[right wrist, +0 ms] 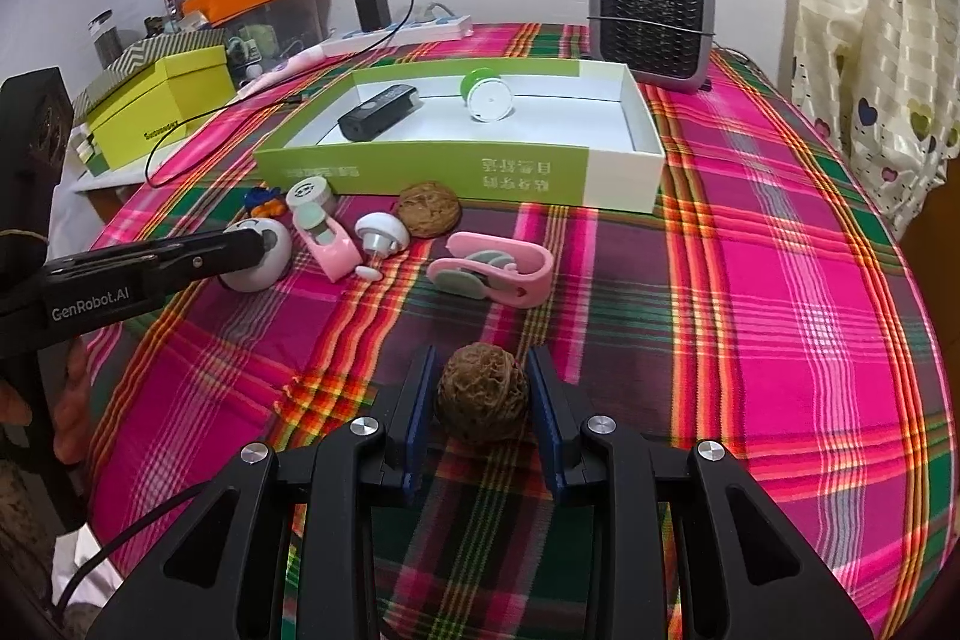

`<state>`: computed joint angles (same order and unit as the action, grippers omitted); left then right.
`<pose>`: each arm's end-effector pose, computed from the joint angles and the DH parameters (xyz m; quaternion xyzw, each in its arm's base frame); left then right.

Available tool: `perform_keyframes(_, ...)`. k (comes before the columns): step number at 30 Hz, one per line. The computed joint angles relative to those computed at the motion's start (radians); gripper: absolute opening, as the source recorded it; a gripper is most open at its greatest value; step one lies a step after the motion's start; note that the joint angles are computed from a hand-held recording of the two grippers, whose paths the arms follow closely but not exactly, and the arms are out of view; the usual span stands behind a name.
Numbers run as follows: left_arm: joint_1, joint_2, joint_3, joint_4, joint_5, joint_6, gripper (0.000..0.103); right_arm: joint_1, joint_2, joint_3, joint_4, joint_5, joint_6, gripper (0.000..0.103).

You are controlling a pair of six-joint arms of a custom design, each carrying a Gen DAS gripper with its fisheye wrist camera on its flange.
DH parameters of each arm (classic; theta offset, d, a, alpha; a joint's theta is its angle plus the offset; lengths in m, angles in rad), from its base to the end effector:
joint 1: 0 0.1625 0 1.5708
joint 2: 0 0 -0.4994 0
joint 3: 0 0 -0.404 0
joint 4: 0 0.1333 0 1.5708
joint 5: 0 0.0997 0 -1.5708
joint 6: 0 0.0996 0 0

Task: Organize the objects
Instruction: 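Carry white round toy with left gripper while right gripper carries walnut into lid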

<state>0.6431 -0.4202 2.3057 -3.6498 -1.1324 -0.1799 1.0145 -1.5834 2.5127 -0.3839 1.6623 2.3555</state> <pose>-0.2517 -0.4080 -0.0873 0.3353 0.9121 -0.1940 0.1345 -0.0363 -0.2936 0.2015 0.0775 -0.8673 0.3589 0.3360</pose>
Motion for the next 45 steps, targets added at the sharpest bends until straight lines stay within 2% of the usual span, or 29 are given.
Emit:
perform_keyframes(13, -0.018, -0.009, 0.014, -0.016, -0.002, -0.002, 0.027, 0.026, 0.001, -0.003, -0.001, 0.007, 0.007, 0.031)
perform_keyframes(24, -0.024, -0.032, -0.005, -0.005, -0.008, 0.016, 0.027, 0.092, -0.012, -0.046, 0.036, 0.030, 0.026, 0.031)
perform_keyframes(35, -0.003, -0.038, -0.077, 0.044, -0.023, 0.050, 0.027, 0.164, 0.014, -0.141, 0.088, 0.078, 0.039, 0.031)
perform_keyframes(45, 0.025, -0.018, -0.187, 0.133, -0.042, 0.110, 0.028, 0.197, 0.061, -0.242, 0.132, 0.115, 0.051, 0.031)
